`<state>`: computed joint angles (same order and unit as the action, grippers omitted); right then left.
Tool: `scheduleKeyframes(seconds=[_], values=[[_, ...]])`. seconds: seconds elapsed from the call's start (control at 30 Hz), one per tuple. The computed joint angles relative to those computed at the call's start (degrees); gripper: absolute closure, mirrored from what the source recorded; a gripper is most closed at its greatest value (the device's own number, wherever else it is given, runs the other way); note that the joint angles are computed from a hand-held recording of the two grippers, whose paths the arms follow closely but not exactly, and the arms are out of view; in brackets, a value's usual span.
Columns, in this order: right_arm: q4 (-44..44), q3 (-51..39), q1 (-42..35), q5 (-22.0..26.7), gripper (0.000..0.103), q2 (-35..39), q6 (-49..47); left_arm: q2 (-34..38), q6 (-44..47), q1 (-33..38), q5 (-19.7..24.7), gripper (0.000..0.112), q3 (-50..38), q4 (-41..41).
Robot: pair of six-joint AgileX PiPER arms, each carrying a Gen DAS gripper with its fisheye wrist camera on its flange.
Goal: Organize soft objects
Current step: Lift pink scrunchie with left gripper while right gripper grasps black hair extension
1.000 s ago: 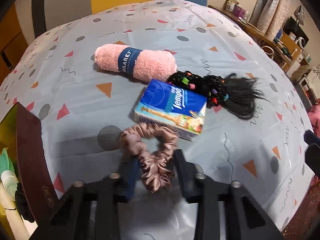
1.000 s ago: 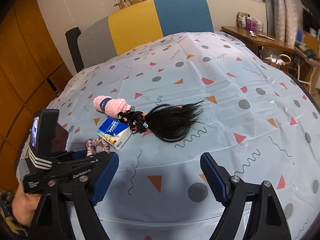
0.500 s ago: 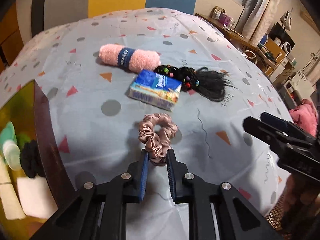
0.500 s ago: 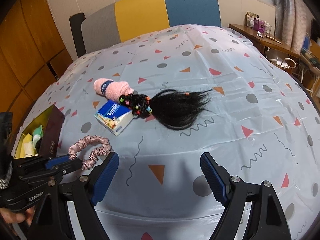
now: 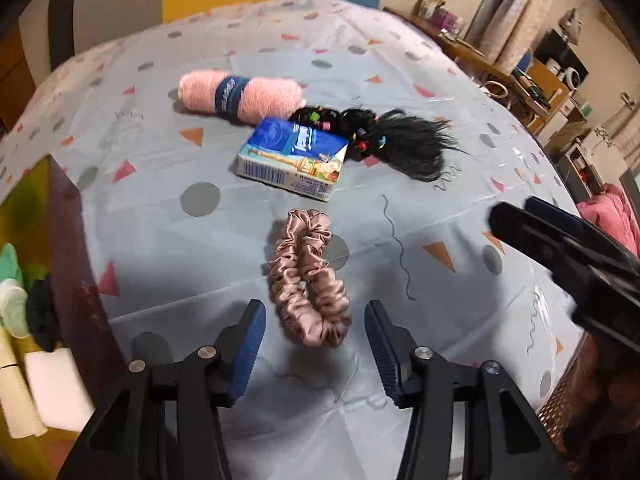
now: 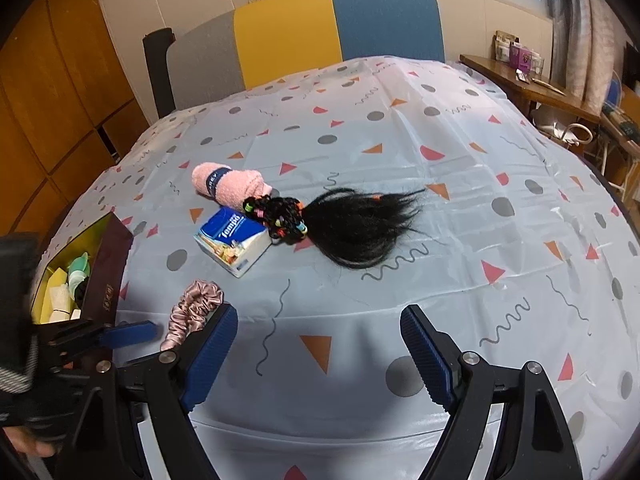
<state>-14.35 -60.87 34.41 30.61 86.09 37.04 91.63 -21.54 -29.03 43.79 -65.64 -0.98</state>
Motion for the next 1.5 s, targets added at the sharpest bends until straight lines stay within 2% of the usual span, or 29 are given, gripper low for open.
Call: scheduleKeyframes(seconds=[0.1,0.13,0.2,0.3,0.43,0.5,0.57,0.7,0.77,0.87,0.97,1.1,1.13,1.2,1.27,1.37,1.5], values=[[-0.26,0.10,-0.37,-0.20,0.019,-0.35,0.48,4.17,-2.00,-0.45,1.49,0.062,-2.96,1.48],[-0.63,0.19,-0.41,-0.21,0.019,-0.43,0.95,4.64,-3.08,-1.06,0.61,0.068,-2.93,2.95],[-0.60,0.40,-0.73,-0.42,0.019,-0.60,1.09,4.55,-3.87,-2.02,-0.80,0.089,-2.27,5.18],[0.87,0.27,-1.09,-0.37,0.019,-0.15,-0.42,2.27,-3.69,-1.51,-3.23,0.091,0.78,3.72],[5.00,0.30,-1.28,-0.65,0.021,0.85,-4.82,-4.52,-2.01,-1.07,-6.64,0.091,7.51,1.02],[6.07,-0.14,-1.06,-0.11,0.024,1.75,-6.30,-7.17,0.67,-0.50,-6.94,0.091,9.43,-1.32],[7.47,-1.81,-0.98,1.23,0.033,3.22,-9.47,-10.11,4.48,0.46,-7.33,0.091,11.82,-5.02],[5.11,-8.30,-0.56,4.06,0.037,6.98,-15.42,-14.27,6.83,0.19,-7.70,0.091,14.25,-7.30],[4.08,-13.89,-0.51,6.58,0.037,10.66,-20.26,-16.36,8.51,0.25,-7.83,0.091,15.21,-9.40],[-2.77,-24.91,1.26,13.34,0.037,18.80,-25.41,-19.76,8.32,-0.31,-7.51,0.091,16.12,-9.17],[-5.94,-35.21,2.58,20.37,0.037,27.28,-35.09,-22.96,9.05,0.35,-6.54,0.091,16.99,-10.12],[-6.34,-44.16,2.66,25.12,0.038,34.73,-42.32,-25.89,9.75,1.81,-5.26,0.091,17.64,-10.71],[-7.07,-45.79,2.77,25.92,0.041,36.19,-42.72,-26.24,10.18,2.42,-4.95,0.091,17.67,-11.27],[-5.33,-50.59,2.09,29.15,0.065,39.56,-44.61,-26.66,10.83,3.19,-4.45,0.091,17.67,-11.98],[-3.50,-52.26,1.58,29.59,0.074,40.29,-44.38,-27.35,11.00,3.55,-4.08,0.091,17.94,-12.33],[-0.72,-50.93,0.26,29.89,0.080,38.25,-41.61,-28.23,10.89,3.88,-3.84,0.091,18.51,-12.62],[2.48,-40.89,-0.96,26.16,0.081,29.18,-36.57,-29.32,10.58,4.05,-3.79,0.091,18.91,-12.77]])
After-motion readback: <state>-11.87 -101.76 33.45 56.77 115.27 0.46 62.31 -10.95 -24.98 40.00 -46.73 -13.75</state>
